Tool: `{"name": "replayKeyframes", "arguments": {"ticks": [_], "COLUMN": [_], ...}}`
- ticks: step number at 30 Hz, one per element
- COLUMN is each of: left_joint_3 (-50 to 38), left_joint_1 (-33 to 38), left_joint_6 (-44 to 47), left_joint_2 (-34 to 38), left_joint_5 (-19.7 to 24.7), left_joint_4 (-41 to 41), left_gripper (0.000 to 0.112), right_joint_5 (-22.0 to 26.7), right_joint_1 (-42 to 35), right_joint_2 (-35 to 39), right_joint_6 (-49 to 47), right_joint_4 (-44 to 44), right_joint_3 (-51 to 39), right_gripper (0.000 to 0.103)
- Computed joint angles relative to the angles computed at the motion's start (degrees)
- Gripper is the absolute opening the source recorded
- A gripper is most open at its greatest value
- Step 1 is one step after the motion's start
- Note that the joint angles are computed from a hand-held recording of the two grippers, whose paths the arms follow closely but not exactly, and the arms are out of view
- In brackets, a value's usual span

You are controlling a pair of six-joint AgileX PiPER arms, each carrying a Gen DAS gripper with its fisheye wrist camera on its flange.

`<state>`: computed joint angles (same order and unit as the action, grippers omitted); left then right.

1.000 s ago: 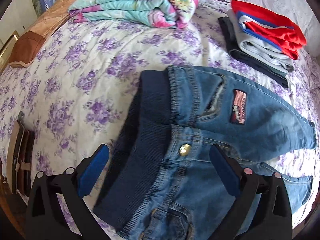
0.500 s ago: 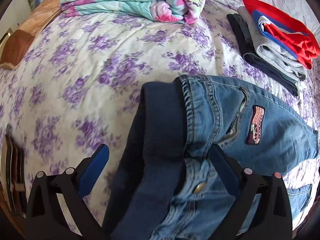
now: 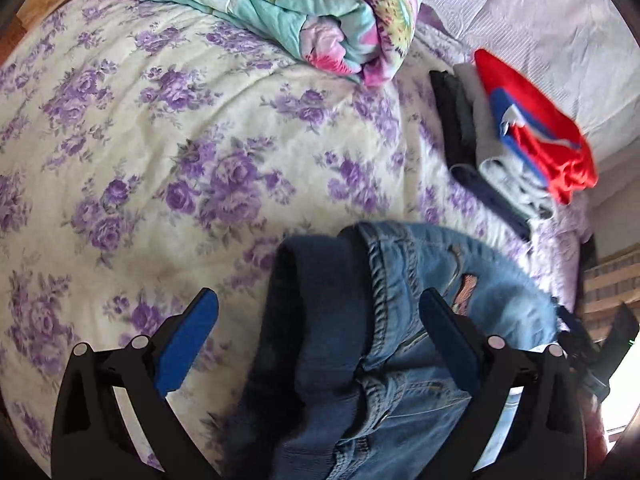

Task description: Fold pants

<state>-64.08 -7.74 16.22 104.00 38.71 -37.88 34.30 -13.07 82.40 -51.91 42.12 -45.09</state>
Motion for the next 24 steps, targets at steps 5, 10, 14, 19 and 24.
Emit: {"name": "replayKeyframes", "arguments": {"ticks": [5,10,14,19,24], "left_joint_3": [-3.0,-4.1,-3.9,-3.4,-5.1], "left_joint_1": [-0.6,-3.9,-5.9,-7.9,-9.4], "left_joint_6": [-1.3,-3.9,-4.1,-6.1,-8.4], "left_joint_2": [4.1,7.1,7.7,7.9,9.3], "left_joint_5": [1.0,-3.4,-6.7,-10.2,-10.8], "left_joint_4": [0.0,3.8,8.5,13.5,16.2], "left_gripper": [0.098,0.098,0.099,0.099,0.099], "right_joint_5": [3.8,11.3,13.0,19.0,20.1], "right_joint_1": [0.9,1.0,1.7,2.5,2.1], "right_joint_2": [8.4,18.0,23.9,31.7,34.0], "right_joint_6": [-5.6,-6.7,-6.6,-6.0,-6.7], "right_joint_4": [-3.1,-8.1,-10.9,-15.2,-14.8], "right_joint_3": [-8.5,-20.2,-26.6,-35.2,-36.1], "right_gripper": [0.091,0.06,0.055,0.053,0.05]}}
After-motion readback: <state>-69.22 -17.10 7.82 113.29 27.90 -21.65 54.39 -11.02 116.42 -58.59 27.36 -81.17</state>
